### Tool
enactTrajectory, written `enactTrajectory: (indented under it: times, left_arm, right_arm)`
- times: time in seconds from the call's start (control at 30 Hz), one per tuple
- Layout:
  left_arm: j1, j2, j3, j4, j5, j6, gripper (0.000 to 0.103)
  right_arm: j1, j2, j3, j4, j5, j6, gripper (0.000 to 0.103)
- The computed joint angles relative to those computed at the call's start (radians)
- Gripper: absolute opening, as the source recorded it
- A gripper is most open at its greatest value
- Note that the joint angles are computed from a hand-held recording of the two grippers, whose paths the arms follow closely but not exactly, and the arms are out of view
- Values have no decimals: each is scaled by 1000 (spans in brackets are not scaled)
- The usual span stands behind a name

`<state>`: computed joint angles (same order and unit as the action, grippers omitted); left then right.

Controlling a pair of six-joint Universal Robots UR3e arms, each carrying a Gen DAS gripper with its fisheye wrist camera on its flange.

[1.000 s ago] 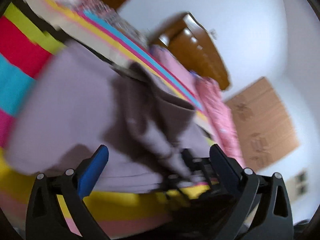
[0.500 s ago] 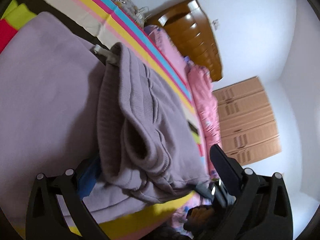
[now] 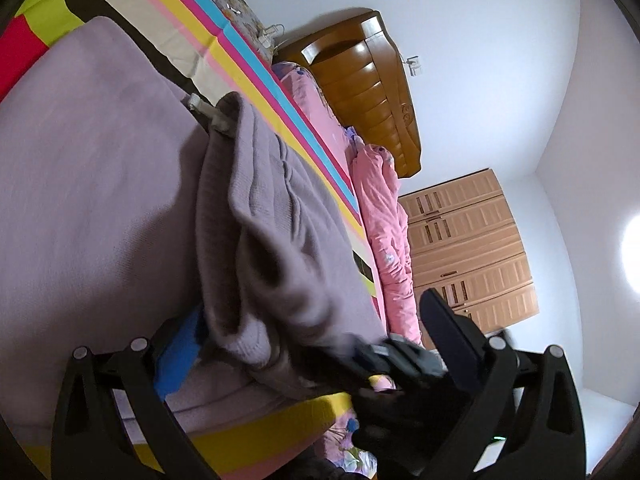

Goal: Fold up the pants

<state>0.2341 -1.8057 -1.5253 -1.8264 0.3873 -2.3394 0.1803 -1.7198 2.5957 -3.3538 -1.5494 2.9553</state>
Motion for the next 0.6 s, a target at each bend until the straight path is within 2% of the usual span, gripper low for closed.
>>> enactTrajectory:
  times: [0.03, 0.1, 0.13, 0.2, 0.27, 0.3, 0.37, 0.43, 0.47, 0.5, 0.53, 0.6]
  left_arm:
    - [-4, -4, 4, 5, 0, -6, 101]
    - [1, -1, -2, 9, 5, 0, 101]
    - [7, 2, -5, 3, 8, 7, 101]
    - [0, 10, -24, 56, 17, -34, 101]
    - [-19, 19, -42, 155, 35, -120, 101]
    - [-25, 25, -49, 187, 47, -148, 101]
    - [-39, 42, -69, 267, 79, -213, 98]
    - [-67, 59, -86, 368, 134, -291, 79]
    - [-86, 58, -76, 401, 176, -329, 59]
    - [-106, 54, -64, 435, 223, -369, 46]
    - [-112, 60, -64, 452, 238, -385, 44]
    - [-116, 72, -58, 473, 256, -396, 33]
  right_arm:
    - [-1, -26, -7, 7, 9, -19, 12]
    - [66, -54, -27, 58, -75, -53, 12]
    - [69, -48, -26, 68, -76, -72, 12]
    - [89, 31, -33, 56, -96, -92, 12]
    - [132, 150, -34, -63, -143, -91, 14]
    - [154, 178, -34, -100, -171, -77, 14]
    - [156, 165, -38, -87, -181, -78, 14]
    - [122, 149, -24, -93, -139, -88, 14]
    - [64, 96, 8, -79, -62, -84, 14]
    - [17, 54, 30, -68, 1, -84, 14]
    - [-27, 9, 56, -63, 59, -90, 14]
    - [-46, -46, 69, -31, 83, -101, 15]
